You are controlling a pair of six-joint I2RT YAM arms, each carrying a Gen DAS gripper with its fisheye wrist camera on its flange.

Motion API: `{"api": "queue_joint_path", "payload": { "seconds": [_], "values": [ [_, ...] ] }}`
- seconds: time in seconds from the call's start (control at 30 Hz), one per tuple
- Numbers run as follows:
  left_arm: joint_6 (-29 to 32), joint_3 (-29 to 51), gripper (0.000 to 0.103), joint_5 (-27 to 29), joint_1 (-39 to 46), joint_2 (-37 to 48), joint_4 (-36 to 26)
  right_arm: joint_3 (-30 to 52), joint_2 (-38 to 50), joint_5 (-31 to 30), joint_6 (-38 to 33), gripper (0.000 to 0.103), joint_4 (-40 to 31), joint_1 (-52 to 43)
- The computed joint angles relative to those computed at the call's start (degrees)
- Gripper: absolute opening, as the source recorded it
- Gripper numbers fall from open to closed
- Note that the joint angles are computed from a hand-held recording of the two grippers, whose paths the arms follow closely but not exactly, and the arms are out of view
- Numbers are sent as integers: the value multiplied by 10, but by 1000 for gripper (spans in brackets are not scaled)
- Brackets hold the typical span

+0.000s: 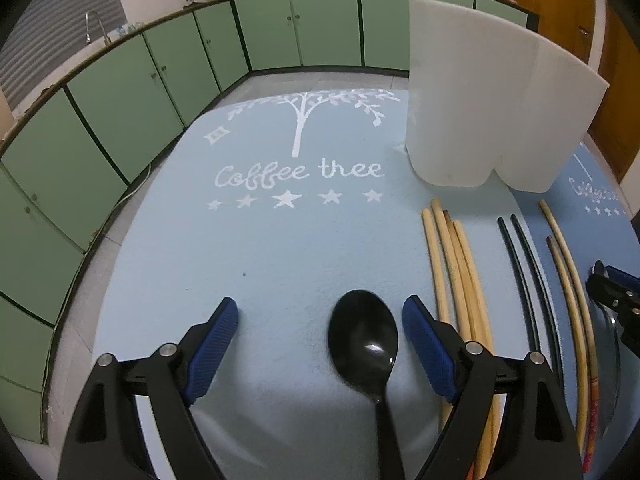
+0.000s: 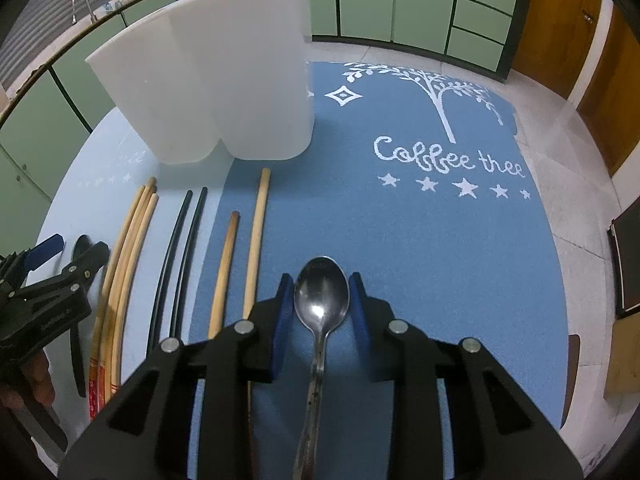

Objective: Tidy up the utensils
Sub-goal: 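Grasp the black plastic spoon with the left tool while the right tool grasps the silver spoon, then lift both spoons, carry them into the white holder and open both tools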

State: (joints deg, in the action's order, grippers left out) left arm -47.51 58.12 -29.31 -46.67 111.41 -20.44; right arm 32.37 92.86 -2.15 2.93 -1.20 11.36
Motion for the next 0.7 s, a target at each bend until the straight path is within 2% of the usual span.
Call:
{"api": "queue_joint_path", "payload": {
  "seconds": [0.17,0.23,0.33,0.47,0.57,0.7],
  "values": [
    [-2,-15,84,16,11,-6,15,-1,0,5,2,28,1,4],
    [-3,-15,84,25,15,-7,18,9,-1,2,5,28,-19,2],
    [-3,-32,70,46,22,-22,36,24,4,-5,5,28,-39,-5],
    [0,-47,35,69,17,-39,56,26,6,5,-4,27,-40,1],
    [4,-59,35,77,7,-50,70,16,-1,0,-3,27,-34,0],
    [7,-86,35,29,-22,-86,94,-35,-68,-7,-8,27,6,-2]
  ]
}}
